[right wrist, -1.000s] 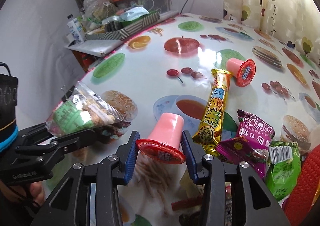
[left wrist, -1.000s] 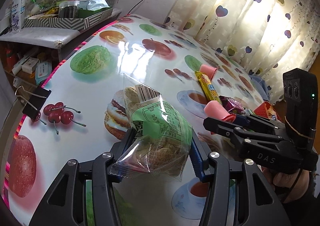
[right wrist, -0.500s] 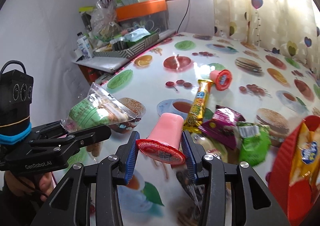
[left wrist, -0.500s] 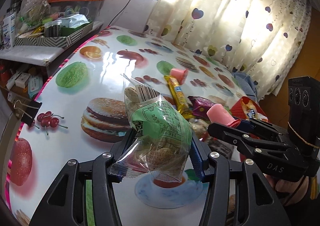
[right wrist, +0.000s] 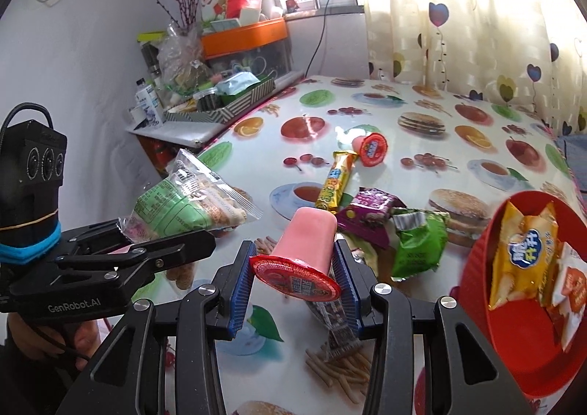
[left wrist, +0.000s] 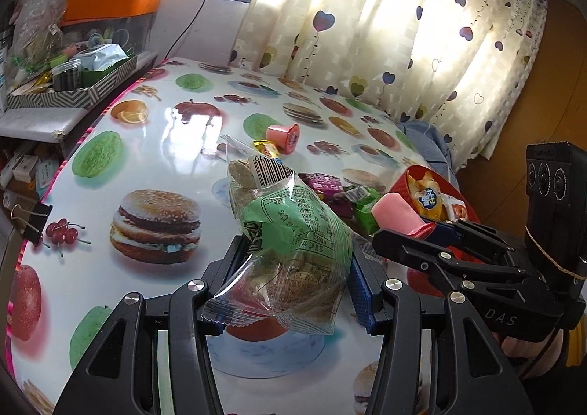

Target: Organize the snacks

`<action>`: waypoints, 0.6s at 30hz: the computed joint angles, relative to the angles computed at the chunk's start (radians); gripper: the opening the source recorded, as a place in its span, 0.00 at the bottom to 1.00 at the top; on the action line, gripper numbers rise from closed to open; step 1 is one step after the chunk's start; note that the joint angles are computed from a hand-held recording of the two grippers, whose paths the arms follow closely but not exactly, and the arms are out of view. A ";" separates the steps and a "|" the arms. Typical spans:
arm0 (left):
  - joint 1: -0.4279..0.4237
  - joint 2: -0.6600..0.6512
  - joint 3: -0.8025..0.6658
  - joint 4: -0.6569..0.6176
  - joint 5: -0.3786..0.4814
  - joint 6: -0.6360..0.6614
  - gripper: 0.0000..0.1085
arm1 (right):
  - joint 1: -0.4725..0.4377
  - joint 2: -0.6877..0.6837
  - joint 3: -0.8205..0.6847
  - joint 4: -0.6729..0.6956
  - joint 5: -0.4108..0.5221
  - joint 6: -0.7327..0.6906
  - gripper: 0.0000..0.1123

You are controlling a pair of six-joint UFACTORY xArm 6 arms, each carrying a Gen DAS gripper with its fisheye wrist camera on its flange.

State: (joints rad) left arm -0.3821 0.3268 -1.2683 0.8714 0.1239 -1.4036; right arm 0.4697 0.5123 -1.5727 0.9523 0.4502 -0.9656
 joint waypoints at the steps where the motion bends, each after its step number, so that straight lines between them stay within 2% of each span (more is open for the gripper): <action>1: -0.002 0.003 -0.003 -0.007 -0.002 0.010 0.48 | -0.003 -0.005 0.006 0.006 -0.002 -0.003 0.36; 18: -0.050 0.079 -0.094 -0.274 -0.036 0.311 0.48 | -0.053 -0.051 0.067 0.030 -0.050 -0.004 0.36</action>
